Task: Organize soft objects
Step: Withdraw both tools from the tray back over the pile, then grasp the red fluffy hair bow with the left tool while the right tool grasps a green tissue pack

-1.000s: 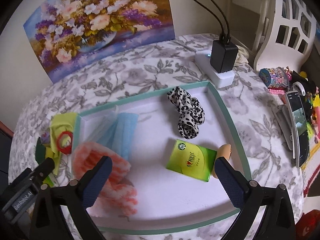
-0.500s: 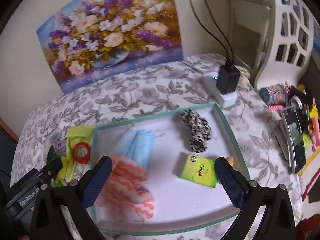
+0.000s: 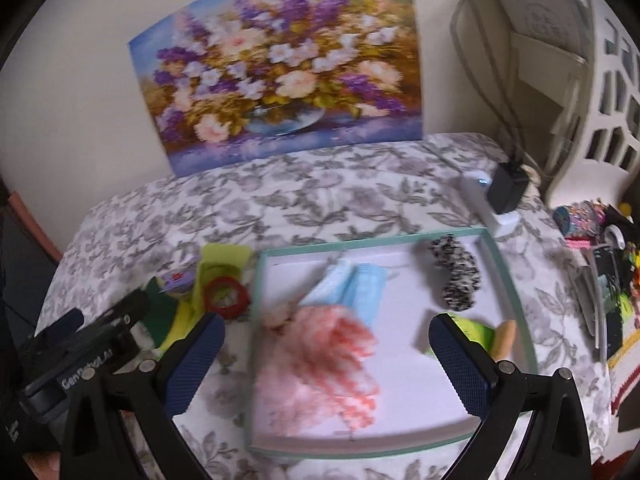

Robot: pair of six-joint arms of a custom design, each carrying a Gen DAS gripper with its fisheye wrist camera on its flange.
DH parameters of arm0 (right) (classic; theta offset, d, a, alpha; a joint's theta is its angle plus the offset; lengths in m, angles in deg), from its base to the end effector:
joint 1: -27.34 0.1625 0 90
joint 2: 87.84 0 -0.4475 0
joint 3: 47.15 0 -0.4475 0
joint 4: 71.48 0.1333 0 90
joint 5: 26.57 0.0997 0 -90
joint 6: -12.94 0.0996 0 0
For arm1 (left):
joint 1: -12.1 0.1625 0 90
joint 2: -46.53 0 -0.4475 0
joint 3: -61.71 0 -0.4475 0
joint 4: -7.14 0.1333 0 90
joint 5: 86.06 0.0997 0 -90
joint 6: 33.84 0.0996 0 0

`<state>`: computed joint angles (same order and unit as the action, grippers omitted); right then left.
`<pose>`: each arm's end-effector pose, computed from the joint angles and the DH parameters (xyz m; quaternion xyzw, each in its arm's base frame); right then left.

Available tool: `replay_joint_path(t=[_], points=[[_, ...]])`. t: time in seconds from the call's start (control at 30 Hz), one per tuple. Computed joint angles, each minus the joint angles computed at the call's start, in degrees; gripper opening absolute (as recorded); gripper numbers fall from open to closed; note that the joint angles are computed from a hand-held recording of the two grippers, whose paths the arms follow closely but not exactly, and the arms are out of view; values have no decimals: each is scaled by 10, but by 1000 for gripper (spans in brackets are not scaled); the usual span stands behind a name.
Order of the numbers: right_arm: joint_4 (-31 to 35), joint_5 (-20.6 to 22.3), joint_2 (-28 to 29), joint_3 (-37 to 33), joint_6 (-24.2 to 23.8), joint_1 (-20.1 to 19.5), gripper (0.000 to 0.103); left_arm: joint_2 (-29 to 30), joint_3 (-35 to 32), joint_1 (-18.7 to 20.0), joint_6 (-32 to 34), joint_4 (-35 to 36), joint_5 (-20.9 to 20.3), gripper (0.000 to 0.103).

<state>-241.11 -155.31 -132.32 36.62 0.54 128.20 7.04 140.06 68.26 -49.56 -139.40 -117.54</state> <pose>0.2189 -0.7644 0.1980 0.0665 -0.8904 0.3211 0.3157 -0.2668 -0.7898 0.1470 0.0616 0.8631 -0.3242 0.3823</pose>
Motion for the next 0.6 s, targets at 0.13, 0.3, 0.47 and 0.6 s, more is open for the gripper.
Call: replay_joint_path(t=[0.13,0.3,0.47,0.6], points=[[34,15,12,-8,7,6,103,-20,17,7,10,-4,2,102],[76,19,31,-21,11,12,103,-43,37,21,-22,34,25,102],[111,47,45,-29,9,18,103,-74,67,40,-58,54,4,102],[144,67,58,-41,20,19,103,-91,81,51,-92,82,4,102]])
